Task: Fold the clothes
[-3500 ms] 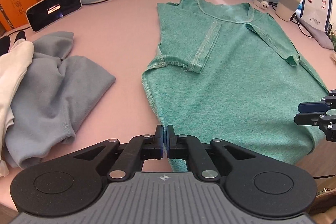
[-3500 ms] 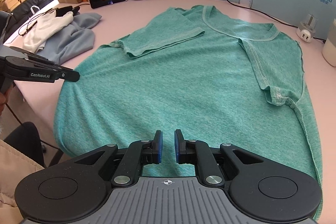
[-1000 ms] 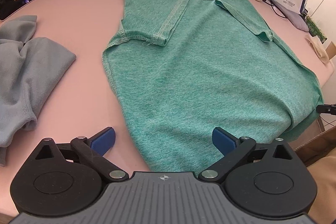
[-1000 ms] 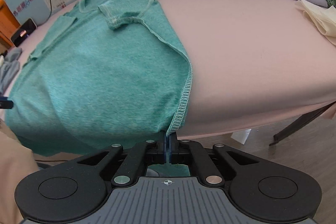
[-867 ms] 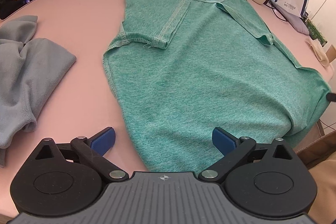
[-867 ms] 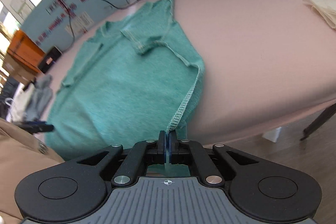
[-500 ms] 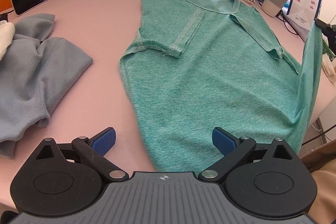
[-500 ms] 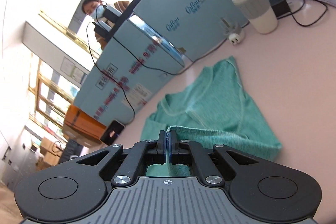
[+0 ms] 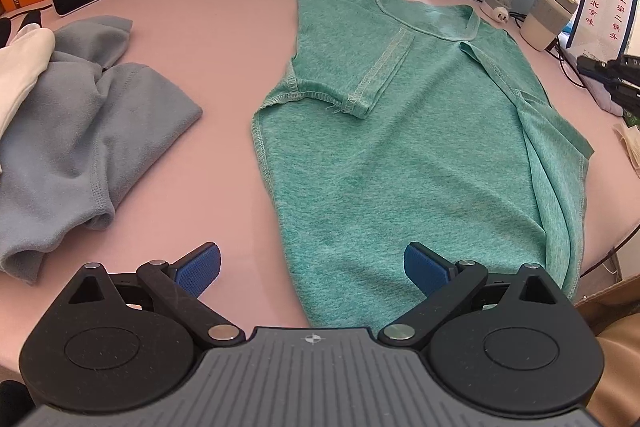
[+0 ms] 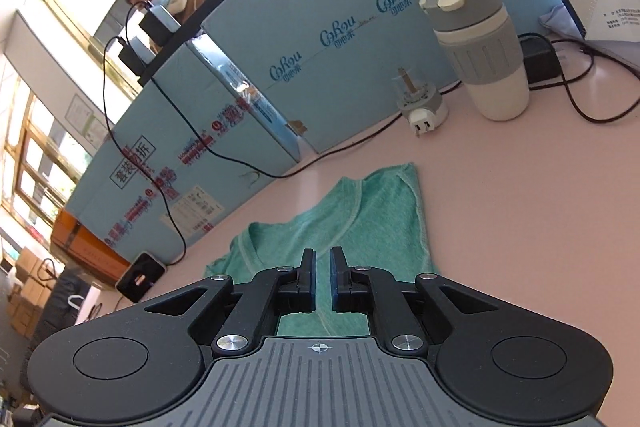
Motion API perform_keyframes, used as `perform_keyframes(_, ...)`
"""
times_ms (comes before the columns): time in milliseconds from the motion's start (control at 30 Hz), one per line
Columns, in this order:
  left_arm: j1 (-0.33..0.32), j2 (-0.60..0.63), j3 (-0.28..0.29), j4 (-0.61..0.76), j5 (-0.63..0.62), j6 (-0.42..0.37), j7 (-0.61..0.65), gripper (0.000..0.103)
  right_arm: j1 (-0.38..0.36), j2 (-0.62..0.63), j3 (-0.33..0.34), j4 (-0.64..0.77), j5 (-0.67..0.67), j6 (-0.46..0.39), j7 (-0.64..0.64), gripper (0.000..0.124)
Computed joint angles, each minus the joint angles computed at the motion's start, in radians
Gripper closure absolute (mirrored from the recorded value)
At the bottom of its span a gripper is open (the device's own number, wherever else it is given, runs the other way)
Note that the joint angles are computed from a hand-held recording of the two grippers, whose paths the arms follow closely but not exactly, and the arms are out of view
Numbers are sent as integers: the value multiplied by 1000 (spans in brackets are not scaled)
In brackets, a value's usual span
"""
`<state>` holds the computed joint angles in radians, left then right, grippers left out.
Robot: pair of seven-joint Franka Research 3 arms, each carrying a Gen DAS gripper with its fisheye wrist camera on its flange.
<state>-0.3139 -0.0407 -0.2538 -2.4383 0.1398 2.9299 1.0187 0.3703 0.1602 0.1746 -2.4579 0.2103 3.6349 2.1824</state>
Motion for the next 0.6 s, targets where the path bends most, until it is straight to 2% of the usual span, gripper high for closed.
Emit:
perform_keyframes(300,-12,24,0,10,-144,8,159,4,103,-148,12,-181,227,-100,-47,113)
perform_keyframes(433,-11,26,-3,9,-173,18,196,4,140,-191,28,-220,249,-152,-41,112)
perform_keyframes(600,-15,17,-4,-5,-207,24,228,4,188,-227,53,-253,279,-189,0,105)
